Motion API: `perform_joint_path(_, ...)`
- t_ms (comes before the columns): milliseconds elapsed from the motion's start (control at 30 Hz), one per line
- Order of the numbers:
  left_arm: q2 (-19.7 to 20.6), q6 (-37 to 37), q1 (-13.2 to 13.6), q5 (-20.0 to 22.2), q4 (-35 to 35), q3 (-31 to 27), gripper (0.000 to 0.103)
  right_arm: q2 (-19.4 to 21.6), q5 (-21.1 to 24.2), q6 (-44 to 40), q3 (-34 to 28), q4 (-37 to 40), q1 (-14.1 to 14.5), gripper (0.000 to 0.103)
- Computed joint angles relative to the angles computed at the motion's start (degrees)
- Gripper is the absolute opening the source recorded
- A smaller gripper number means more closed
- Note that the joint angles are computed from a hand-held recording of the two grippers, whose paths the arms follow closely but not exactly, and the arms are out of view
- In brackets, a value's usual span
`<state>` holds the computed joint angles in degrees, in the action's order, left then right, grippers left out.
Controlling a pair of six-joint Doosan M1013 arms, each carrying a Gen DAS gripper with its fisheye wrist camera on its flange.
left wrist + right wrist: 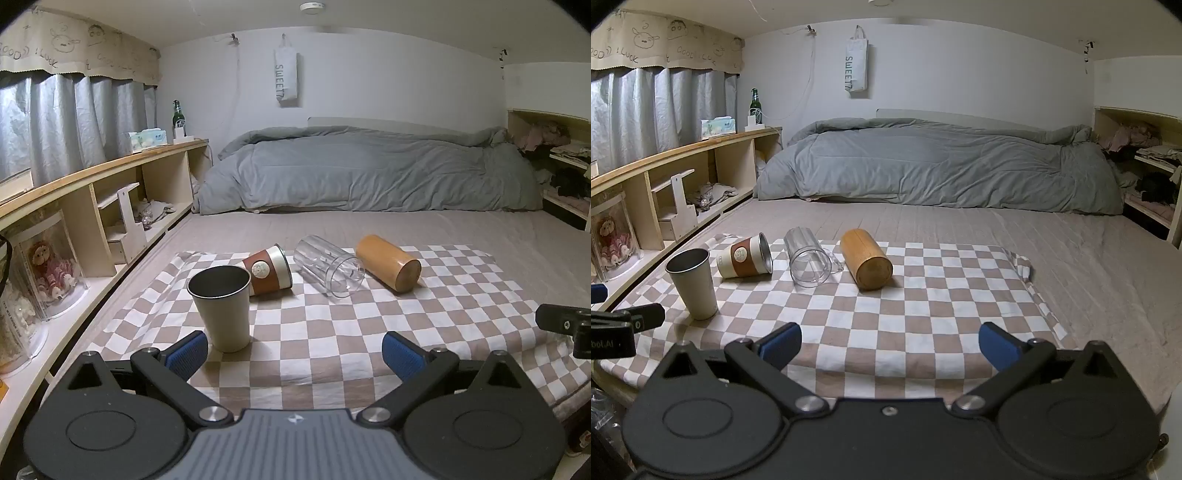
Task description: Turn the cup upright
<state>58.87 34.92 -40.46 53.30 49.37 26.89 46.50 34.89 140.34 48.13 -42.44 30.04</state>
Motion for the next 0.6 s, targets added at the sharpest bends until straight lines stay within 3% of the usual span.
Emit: perform_joint_path(600,0.08,0.42,-0.01,0.15,-0.20,-0.19,0.100,0.04,0.13,-0.23,-0.10,0.17,-0.01,0.103)
